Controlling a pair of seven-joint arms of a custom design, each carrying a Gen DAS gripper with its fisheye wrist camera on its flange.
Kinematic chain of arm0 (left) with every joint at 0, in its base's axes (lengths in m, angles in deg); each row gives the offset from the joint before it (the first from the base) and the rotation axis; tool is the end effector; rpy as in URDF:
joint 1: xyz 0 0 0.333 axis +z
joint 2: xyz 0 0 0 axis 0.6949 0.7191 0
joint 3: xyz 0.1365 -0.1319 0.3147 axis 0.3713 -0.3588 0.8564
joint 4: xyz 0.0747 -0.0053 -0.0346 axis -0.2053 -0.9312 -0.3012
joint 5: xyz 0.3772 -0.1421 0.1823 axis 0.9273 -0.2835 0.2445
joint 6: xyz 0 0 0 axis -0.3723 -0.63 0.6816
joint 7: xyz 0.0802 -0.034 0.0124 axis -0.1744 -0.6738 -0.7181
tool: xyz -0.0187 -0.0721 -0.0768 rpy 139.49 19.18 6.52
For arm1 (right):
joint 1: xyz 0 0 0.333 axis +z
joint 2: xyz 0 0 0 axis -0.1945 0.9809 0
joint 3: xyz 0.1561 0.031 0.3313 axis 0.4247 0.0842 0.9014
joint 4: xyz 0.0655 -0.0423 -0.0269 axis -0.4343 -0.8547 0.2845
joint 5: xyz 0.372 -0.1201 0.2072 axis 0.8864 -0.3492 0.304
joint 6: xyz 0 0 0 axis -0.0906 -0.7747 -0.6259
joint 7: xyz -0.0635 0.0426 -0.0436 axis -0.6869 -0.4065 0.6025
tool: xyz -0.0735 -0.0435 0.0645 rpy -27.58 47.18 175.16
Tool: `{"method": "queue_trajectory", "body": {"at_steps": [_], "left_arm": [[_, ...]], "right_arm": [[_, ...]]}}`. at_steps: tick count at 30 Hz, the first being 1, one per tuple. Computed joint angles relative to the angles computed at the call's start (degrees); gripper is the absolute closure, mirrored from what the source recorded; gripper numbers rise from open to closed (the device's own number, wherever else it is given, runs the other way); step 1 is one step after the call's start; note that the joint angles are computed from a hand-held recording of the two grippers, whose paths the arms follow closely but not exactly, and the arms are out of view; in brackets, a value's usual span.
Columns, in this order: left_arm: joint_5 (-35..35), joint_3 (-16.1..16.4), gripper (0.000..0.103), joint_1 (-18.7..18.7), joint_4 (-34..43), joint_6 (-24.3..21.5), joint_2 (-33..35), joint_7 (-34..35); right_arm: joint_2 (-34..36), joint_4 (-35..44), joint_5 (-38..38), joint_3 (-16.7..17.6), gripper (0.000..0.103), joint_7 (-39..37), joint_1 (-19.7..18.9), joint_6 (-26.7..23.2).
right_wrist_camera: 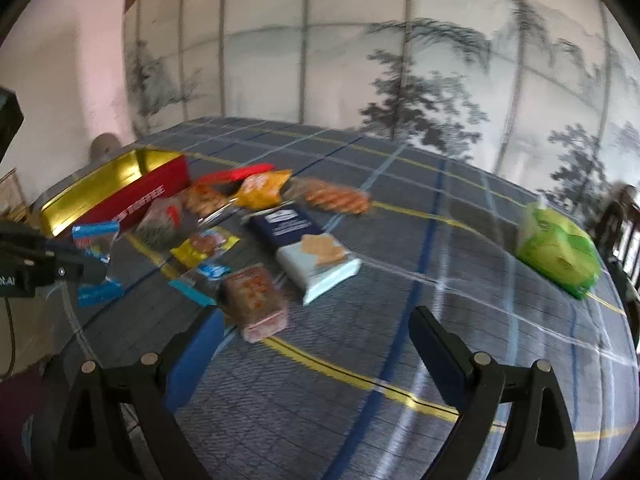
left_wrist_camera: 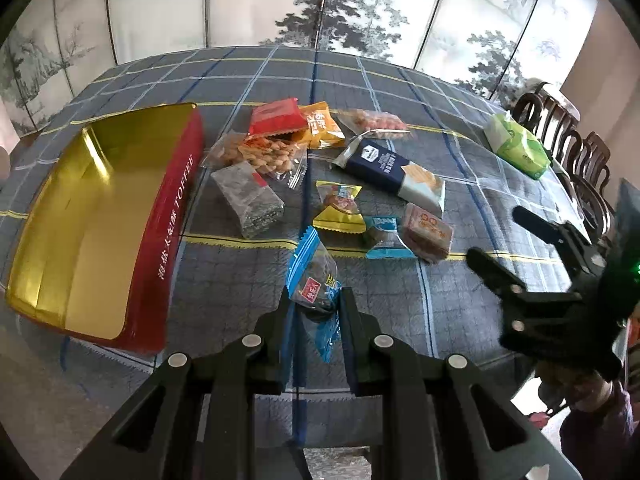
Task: Organize snacks
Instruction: 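Grasp the blue candy wrapper with the left tool while the right tool grasps the brown cake packet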
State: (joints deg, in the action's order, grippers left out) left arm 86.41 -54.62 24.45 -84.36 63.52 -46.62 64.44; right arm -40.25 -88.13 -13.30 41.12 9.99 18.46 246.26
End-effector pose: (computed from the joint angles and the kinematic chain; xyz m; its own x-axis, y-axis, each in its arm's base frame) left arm 0.4086 -0.3432 0.5147 0.1290 -0.9812 0.1434 -0.8214 -0.1868 -0.5389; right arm 0.4741 0.2104 0.5018 0.6146 -0.7882 0.0315 -0.4933 -0.4151 -0.7644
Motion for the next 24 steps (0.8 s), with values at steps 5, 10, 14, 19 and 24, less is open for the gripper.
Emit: {"method": "queue_trajectory", "body": {"at_steps": [5, 10, 14, 19, 24], "left_arm": [[0.9, -0.4, 0.085, -0.2, 0.3, -0.7, -0.5, 0.1], [1.1, -0.4, 0.085, -0.4, 0.4, -0.5, -0.9, 0.6], [1.4, -0.6, 0.085, -0.4, 0.6, -0.8, -1.1, 0.8], [1.8, -0.7, 0.085, -0.3, 0.6, -0.9, -1.6, 0.9], [1.7, -0.8, 0.085, -0.4, 0.6, -1.1, -1.9, 0.9]], "right_arm": [[1.6, 2.2, -2.4, 0.5, 0.015, -1.1, -0.6, -2.8], [3.7, 5.0, -5.7, 1.9, 0.029, -2.5, -2.7, -7.9], [4.8, 6.9, -6.3, 2.5, 0.029, -4.7, -3.9, -12.0], [6.2, 8.7, -7.1, 3.5, 0.03, -6.2, -5.3, -16.0], [7.7, 9.8, -9.3, 4.6, 0.05, -5.3, -6.3, -17.6]]}}
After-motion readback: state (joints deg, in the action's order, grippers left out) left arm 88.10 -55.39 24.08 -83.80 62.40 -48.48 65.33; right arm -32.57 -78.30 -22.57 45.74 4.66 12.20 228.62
